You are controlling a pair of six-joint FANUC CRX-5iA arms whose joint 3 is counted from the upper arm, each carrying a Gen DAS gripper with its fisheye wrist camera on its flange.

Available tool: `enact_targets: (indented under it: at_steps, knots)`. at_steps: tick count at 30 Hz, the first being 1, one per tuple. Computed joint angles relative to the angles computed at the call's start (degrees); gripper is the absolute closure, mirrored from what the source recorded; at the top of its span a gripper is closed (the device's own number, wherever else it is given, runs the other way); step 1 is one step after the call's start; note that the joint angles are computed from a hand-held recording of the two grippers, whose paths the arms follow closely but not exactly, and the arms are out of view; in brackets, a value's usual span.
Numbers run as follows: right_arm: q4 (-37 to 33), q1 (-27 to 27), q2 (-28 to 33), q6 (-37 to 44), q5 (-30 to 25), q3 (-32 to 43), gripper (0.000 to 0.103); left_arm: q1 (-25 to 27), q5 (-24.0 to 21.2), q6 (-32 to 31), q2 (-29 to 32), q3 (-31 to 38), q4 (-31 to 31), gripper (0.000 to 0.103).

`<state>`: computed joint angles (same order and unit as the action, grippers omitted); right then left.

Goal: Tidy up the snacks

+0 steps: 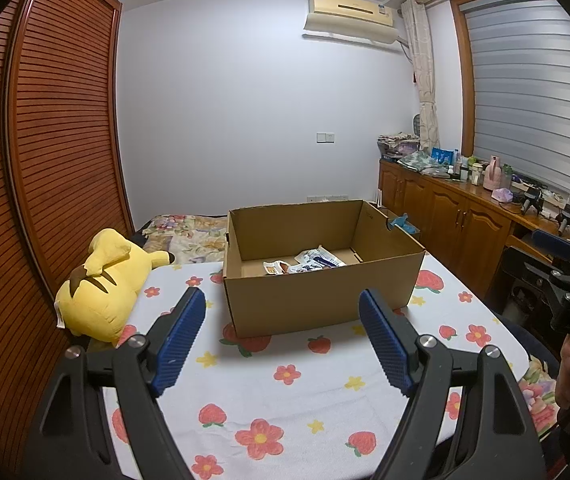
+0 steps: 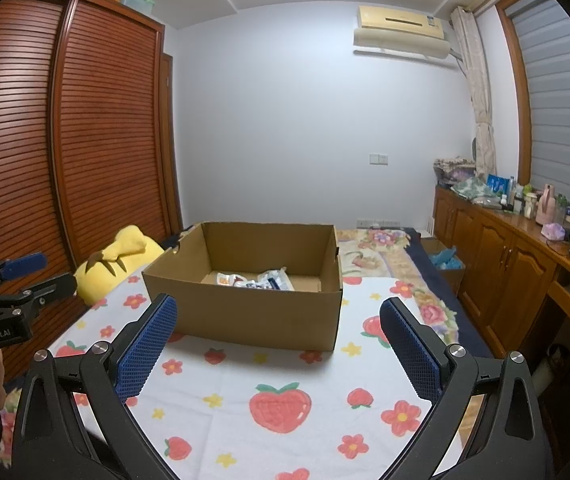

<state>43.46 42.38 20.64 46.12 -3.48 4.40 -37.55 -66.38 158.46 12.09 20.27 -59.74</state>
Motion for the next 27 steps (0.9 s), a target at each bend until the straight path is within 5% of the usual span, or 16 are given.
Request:
enact_targets:
  at_steps: [14,27]
  knots:
    - [-4.1,0.6,0.0,3.9,-1.1,0.9,0.000,-0.1,0.0,0.1,-0.1,-0.1,-0.1,0.023]
    - [-0.9,0.1,0.0,0.9,-0.2,0.1,0.000,-0.2,0.0,0.2,0.0,0.0,0.0,0.023]
